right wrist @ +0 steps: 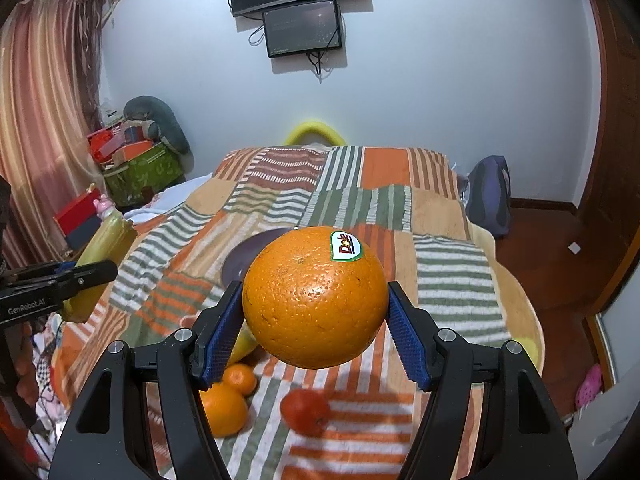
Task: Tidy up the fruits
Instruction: 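Carry the orange with the right gripper while the left gripper carries the corn onto the plate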
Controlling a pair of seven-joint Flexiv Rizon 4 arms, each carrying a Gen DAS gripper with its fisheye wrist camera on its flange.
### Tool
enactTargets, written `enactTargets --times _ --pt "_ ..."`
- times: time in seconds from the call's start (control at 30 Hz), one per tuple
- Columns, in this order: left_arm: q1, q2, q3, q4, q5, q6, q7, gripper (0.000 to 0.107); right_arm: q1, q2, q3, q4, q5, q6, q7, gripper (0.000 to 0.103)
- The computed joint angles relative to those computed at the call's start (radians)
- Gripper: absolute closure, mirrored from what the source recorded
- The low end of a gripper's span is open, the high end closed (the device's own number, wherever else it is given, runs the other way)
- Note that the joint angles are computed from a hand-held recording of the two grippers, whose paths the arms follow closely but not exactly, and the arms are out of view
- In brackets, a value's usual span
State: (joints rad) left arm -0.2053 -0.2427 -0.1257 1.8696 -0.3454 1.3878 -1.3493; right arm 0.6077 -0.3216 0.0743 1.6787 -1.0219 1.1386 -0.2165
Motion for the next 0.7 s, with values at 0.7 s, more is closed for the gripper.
enactTargets --times 0.7 --pt "-0.029 -0.257 0.032 -0.331 0.106 -0.103 -0.052 0.070 0.023 -0.184 -0.068 -0.208 0.136 -0.004 -0.181 0.037"
